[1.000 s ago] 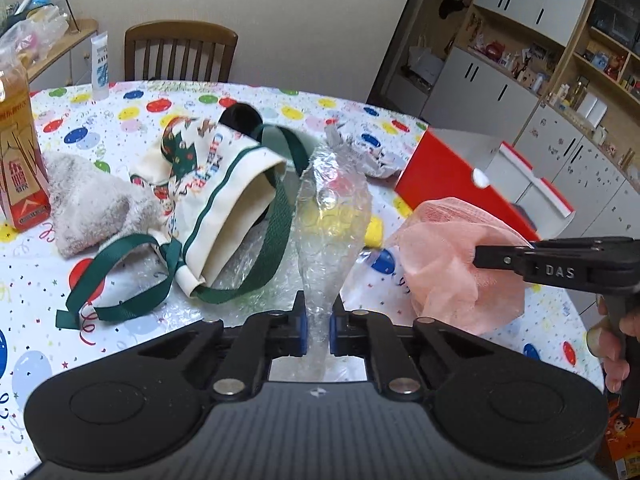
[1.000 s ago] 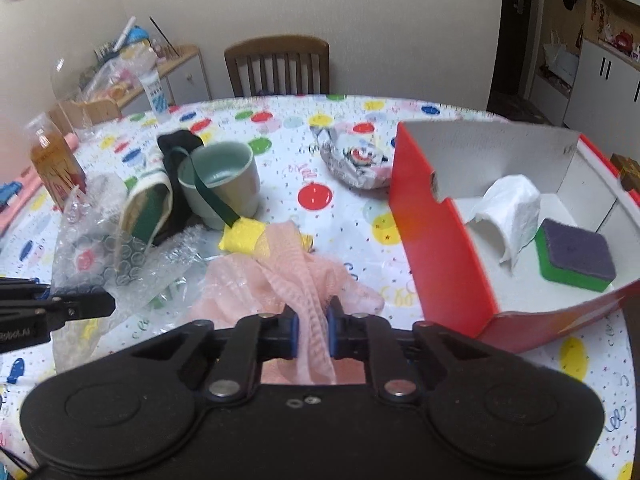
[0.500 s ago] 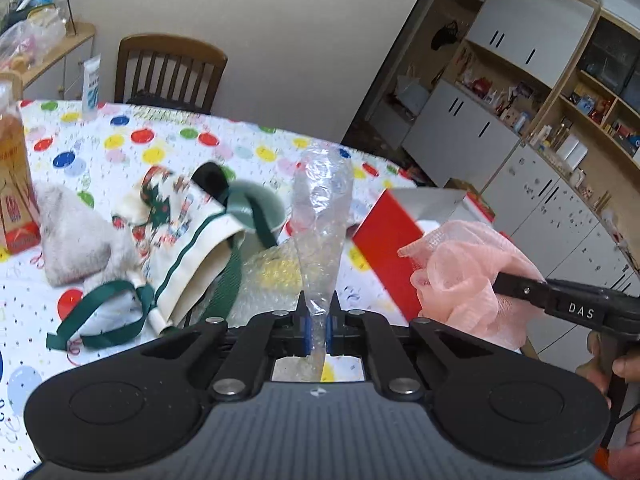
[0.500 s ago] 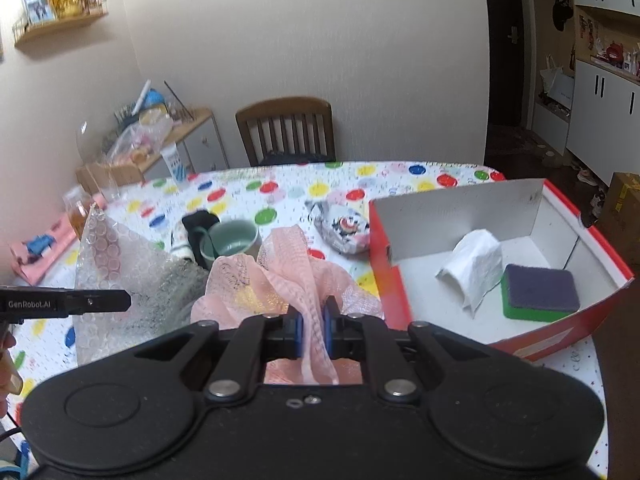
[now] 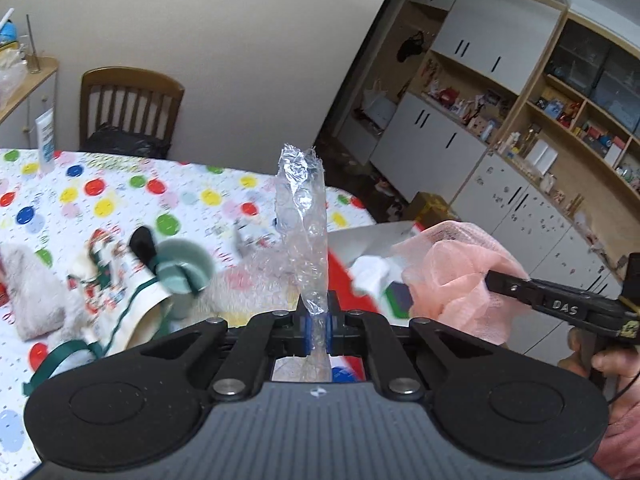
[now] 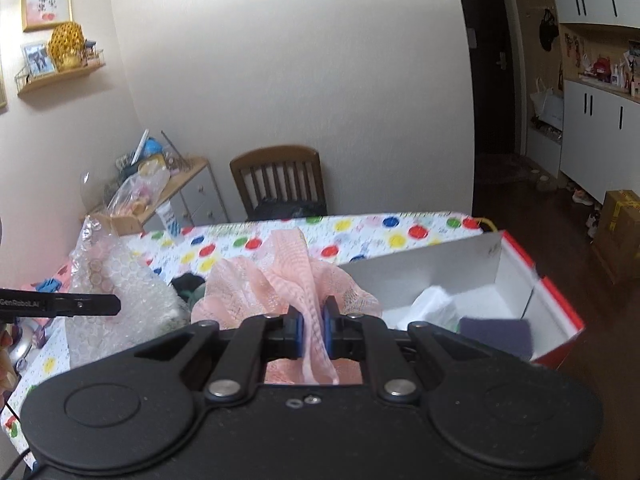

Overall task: Organize soft objects
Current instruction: 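Carry the bubble wrap with the left tool while the right tool carries the puff into the box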

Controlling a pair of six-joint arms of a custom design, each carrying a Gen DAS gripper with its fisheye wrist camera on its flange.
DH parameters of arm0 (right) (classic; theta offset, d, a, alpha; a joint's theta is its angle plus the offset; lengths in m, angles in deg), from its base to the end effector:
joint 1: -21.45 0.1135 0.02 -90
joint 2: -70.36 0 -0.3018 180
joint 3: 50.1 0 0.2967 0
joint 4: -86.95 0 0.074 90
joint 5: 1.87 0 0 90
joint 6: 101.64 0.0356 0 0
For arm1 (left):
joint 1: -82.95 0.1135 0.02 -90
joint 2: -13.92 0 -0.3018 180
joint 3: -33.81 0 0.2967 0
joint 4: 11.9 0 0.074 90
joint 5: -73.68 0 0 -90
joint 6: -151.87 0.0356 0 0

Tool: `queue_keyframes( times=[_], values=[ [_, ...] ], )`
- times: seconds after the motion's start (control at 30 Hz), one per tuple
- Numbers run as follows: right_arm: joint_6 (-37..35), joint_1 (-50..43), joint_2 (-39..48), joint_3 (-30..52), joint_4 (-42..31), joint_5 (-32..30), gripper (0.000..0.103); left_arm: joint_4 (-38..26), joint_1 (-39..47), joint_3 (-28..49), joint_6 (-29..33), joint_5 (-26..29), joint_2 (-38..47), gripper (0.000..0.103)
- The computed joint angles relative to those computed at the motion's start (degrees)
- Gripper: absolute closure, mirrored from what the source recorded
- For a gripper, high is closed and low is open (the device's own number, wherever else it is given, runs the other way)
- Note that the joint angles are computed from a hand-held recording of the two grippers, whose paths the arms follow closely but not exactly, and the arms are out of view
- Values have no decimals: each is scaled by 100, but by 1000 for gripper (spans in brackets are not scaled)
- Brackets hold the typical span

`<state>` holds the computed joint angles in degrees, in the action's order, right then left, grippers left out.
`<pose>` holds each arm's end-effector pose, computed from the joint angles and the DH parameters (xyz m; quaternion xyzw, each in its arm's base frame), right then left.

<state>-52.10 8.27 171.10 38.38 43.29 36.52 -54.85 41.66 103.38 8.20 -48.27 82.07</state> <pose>0.4153 -0.0686 0.2674 -0.3269 0.8064 0.2524 0.4232 0.2245 -0.1721 0.3319 -0.2068 0.8594 -0.1212 0.4517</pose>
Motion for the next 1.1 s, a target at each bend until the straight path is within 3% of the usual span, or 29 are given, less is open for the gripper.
queue_keyframes(
  times=[0.5, 0.8, 1.1],
  values=[
    [320, -286, 1320, 1982, -390, -38, 94, 409, 300, 2141, 1088, 525, 1890, 97],
    [507, -292, 2284, 3256, -597, 311, 94, 566, 559, 3515, 1255, 1231, 3314, 97],
    [462, -269, 3147, 4455, -935, 571, 94, 258, 589, 5184, 1440, 1481, 4703, 97]
  ],
)
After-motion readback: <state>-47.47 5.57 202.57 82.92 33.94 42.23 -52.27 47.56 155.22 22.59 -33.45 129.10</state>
